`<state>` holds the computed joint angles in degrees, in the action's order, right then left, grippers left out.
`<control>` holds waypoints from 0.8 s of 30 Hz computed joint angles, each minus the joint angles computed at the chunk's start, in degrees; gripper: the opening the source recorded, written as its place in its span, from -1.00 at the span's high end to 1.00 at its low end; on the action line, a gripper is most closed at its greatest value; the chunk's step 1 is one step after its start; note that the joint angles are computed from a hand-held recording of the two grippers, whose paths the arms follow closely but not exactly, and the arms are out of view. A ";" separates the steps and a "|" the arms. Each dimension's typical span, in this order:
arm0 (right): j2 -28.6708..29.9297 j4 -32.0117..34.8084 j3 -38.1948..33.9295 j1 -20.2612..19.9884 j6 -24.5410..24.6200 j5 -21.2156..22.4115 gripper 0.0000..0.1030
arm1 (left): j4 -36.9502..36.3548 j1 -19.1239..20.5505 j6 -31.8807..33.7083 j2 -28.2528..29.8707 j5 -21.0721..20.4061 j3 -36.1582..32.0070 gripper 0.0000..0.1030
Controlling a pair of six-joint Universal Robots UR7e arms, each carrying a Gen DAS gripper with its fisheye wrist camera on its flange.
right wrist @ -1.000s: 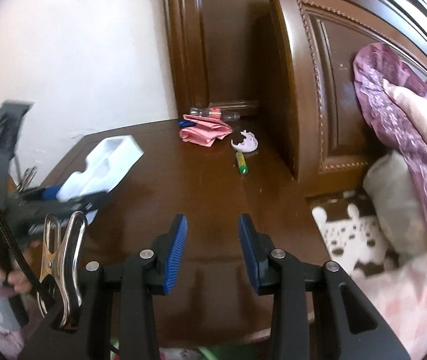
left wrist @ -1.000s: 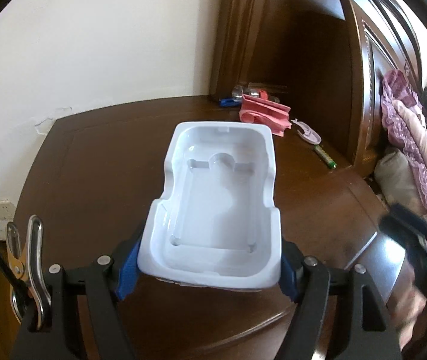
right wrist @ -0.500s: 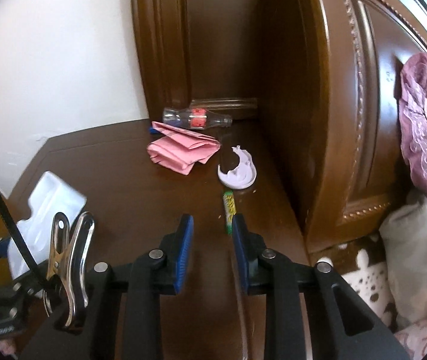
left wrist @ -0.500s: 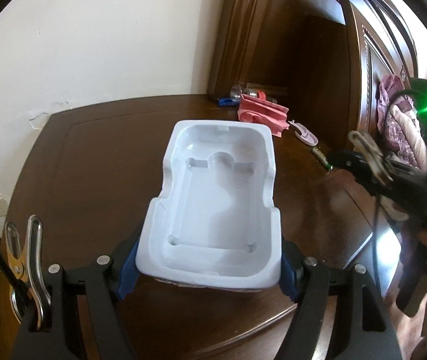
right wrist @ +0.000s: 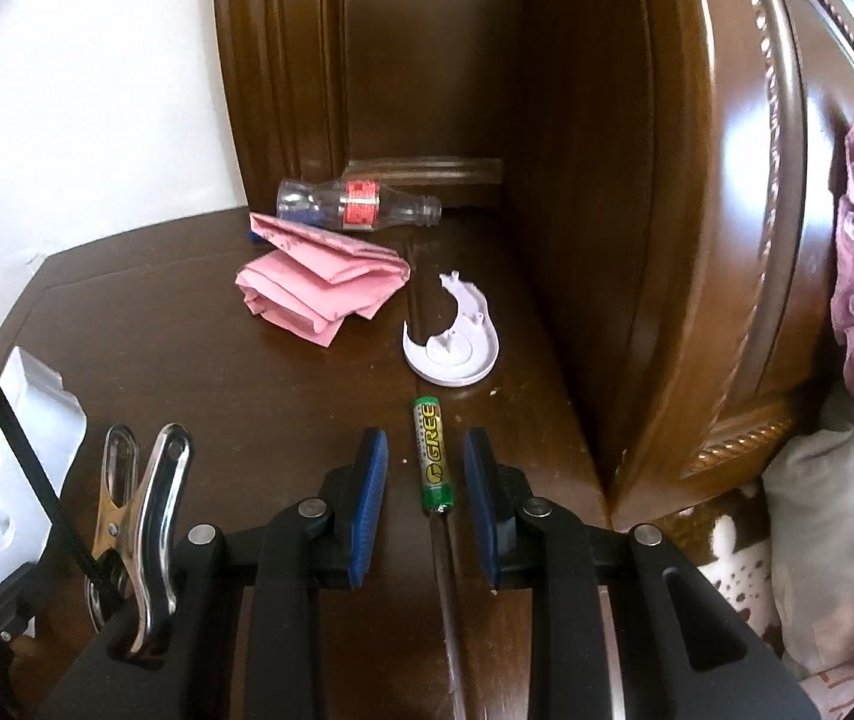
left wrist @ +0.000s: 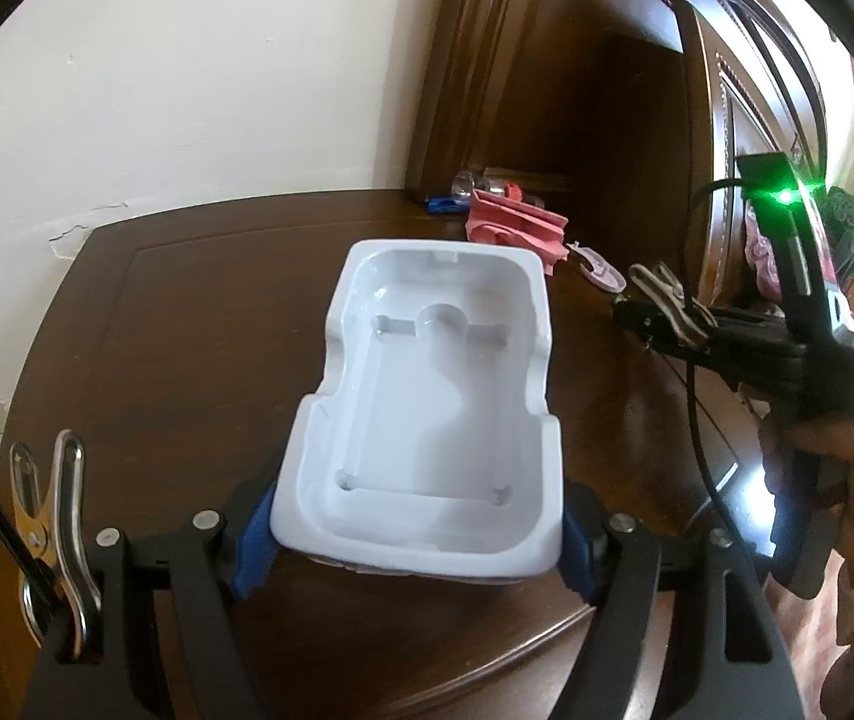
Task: Collect trash
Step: 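Grasp the green battery with the right gripper while the left gripper holds the tray, then carry the white tray and green battery down over the red bucket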
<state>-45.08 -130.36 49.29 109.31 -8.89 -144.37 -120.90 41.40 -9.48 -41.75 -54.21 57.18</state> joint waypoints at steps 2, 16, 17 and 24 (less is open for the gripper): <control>0.01 0.19 -0.09 -0.01 0.04 0.20 0.47 | -0.02 -0.02 -0.10 -0.03 0.03 0.05 -0.51; 0.66 -0.08 -0.23 0.31 -0.04 0.86 0.79 | -0.15 0.17 0.42 0.01 -1.48 -0.35 -0.51; 0.30 -0.59 0.35 0.35 0.28 1.23 0.79 | -0.26 0.21 0.42 0.00 -1.73 -0.38 -0.51; -3.24 -6.45 7.14 2.14 1.07 1.92 0.79 | -4.84 -0.38 2.23 -1.03 -0.75 2.32 -0.50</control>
<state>-48.33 -136.81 56.43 111.45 -7.82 -142.45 -125.74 41.02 -7.26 -42.78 -54.96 59.50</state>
